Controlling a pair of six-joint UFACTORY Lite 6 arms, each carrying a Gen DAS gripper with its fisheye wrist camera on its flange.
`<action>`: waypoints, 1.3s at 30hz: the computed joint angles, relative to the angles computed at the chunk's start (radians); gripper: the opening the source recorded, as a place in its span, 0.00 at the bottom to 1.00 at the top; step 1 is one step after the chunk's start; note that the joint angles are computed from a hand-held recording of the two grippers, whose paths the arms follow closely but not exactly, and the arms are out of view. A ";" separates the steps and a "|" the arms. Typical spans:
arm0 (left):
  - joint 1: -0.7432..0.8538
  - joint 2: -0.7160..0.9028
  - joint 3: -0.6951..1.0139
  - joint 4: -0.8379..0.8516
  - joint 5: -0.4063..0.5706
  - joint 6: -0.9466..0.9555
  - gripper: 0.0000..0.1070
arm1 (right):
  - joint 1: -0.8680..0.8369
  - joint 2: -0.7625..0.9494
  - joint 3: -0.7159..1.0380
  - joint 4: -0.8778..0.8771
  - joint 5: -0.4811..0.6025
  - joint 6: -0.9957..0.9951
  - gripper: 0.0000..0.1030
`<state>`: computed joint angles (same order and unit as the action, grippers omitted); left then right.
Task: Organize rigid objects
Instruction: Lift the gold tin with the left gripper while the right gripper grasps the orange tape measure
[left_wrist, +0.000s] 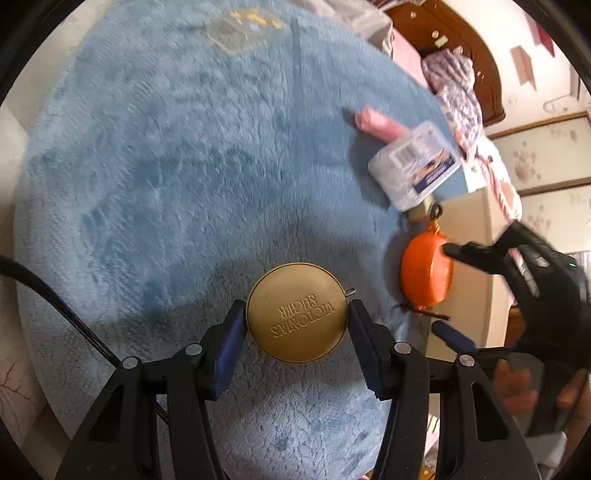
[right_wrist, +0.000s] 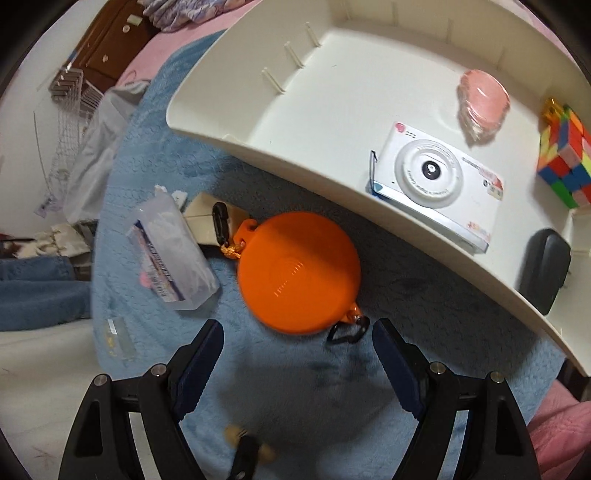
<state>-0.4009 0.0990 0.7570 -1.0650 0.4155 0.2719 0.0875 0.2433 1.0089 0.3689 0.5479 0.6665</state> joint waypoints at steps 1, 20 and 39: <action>0.007 -0.033 -0.026 -0.031 -0.011 0.026 0.55 | 0.014 0.025 0.024 -0.040 0.009 0.034 0.81; -0.056 -0.142 -0.089 -0.054 -0.131 -0.016 0.55 | 0.115 0.301 0.271 -0.441 0.071 0.305 0.80; -0.071 -0.345 -0.202 0.198 -0.189 -0.276 0.55 | 0.108 0.146 0.045 -0.321 -0.048 0.142 0.79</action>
<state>-0.4723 -0.2459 0.5548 -0.8668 0.2261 -0.0042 0.1955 0.3898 1.0534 0.0477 0.5004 0.8090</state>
